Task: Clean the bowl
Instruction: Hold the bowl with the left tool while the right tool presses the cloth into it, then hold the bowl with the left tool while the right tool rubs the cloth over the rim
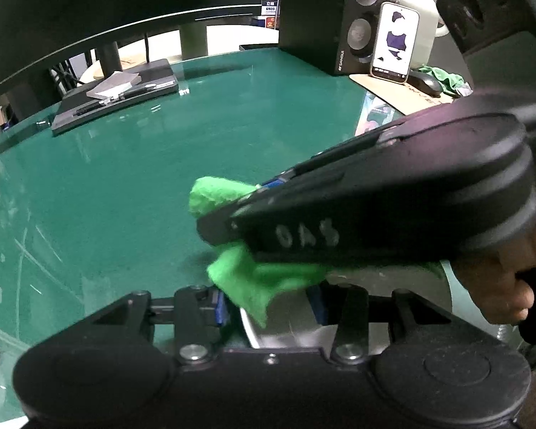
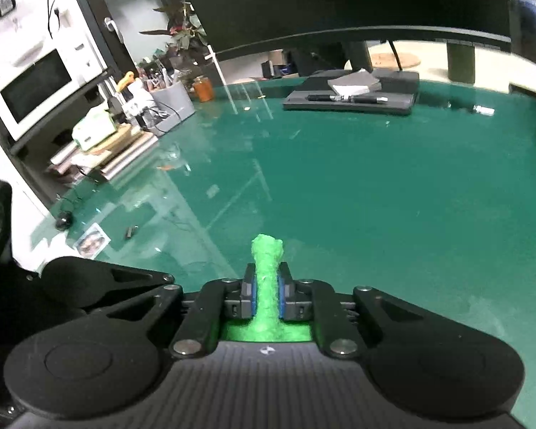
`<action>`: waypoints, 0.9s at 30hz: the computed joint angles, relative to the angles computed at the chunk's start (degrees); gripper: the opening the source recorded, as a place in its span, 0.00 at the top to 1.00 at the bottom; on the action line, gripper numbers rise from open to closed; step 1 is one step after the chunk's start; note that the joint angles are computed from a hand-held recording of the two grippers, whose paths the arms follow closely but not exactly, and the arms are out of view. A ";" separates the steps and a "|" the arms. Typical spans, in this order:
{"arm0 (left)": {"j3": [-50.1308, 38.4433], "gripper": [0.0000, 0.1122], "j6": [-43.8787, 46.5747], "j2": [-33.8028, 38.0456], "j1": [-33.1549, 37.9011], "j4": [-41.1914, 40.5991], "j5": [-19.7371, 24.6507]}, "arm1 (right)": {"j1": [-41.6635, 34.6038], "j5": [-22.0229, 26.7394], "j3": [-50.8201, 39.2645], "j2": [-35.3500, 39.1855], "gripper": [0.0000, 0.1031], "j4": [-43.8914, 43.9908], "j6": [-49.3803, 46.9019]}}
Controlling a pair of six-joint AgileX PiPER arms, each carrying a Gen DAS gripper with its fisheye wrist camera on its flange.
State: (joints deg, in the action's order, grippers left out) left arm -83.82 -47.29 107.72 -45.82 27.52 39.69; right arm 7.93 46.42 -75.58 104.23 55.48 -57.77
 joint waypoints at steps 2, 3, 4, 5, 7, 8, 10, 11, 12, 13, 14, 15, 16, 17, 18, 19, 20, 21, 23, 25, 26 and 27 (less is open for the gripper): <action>0.10 0.62 -0.14 -0.05 -0.11 -0.17 -0.17 | 0.29 -2.28 -0.25 -0.05 0.85 -3.29 4.73; -0.03 0.62 0.08 -0.01 -0.15 -0.19 0.00 | -0.03 -2.18 -0.11 -0.24 0.86 -3.53 6.09; -0.21 0.62 0.33 0.06 -0.19 -0.25 0.20 | -0.35 -2.07 0.03 -0.43 0.86 -3.75 7.38; -0.34 0.62 0.55 0.10 -0.23 -0.28 0.36 | -0.23 -2.19 0.45 -0.76 0.88 -3.51 6.75; -0.47 0.62 1.55 0.04 -0.15 -0.86 0.54 | 0.88 -2.22 2.03 -2.34 0.89 -2.38 3.41; -0.45 0.62 2.47 -0.04 0.00 -1.46 0.43 | 1.06 -1.42 2.34 -2.53 0.88 -1.41 1.48; -0.76 0.61 4.56 0.03 0.45 -2.97 0.39 | 1.30 0.11 2.60 -2.77 0.88 -0.26 -1.23; -1.38 0.61 5.78 0.25 0.67 -3.97 0.90 | 1.67 1.04 2.50 -2.77 0.89 -0.12 -2.37; -2.24 0.61 7.00 0.55 0.81 -4.95 1.79 | 1.99 0.58 2.64 -2.97 0.95 -0.65 -2.01; -2.66 0.61 7.27 0.72 0.71 -5.13 2.33 | 1.55 -0.33 2.87 -3.07 0.96 -0.85 -0.23; -2.52 0.61 6.71 0.70 0.40 -4.69 2.35 | 1.14 -1.26 3.05 -3.17 0.96 -1.15 1.64; -1.89 0.61 5.60 0.48 0.01 -3.96 1.86 | 1.19 -2.86 3.23 -3.51 0.96 -2.71 4.19; -1.01 0.61 4.33 0.17 -0.30 -3.22 1.05 | 1.38 -4.15 3.20 -3.53 0.92 -4.30 6.36; -0.43 0.61 3.21 -0.02 -0.53 -2.49 0.60 | 1.15 -5.83 3.31 -3.31 0.92 -6.18 9.11; -0.27 0.61 2.47 -0.05 -0.61 -1.96 0.56 | 0.06 -6.73 3.57 -3.23 0.93 -6.48 11.68; -0.26 0.61 1.94 -0.01 -0.63 -1.60 0.59 | -0.09 -6.97 3.85 -3.24 0.93 -5.75 11.95; -0.48 0.61 1.49 0.12 -0.67 -1.28 0.86 | -1.82 -5.51 4.01 -3.33 0.93 -2.73 10.91; -1.16 0.61 1.04 0.47 -0.75 -0.96 1.64 | -3.19 -4.36 4.18 -3.41 0.93 0.28 9.32; -2.47 0.61 0.01 1.16 -1.11 -0.05 3.20 | -5.43 -2.87 3.99 -3.59 0.93 3.89 8.29; -2.48 0.61 -2.43 1.38 -1.90 2.03 3.81 | -6.41 -3.11 4.11 -3.94 0.93 4.77 7.66; -2.13 0.61 -3.68 1.32 -2.35 3.28 3.84 | -6.48 -2.77 3.94 -3.65 0.93 4.65 7.69; -1.81 0.61 -4.81 1.28 -2.80 4.50 3.87 | -6.53 -2.44 3.75 -3.35 0.93 4.52 7.72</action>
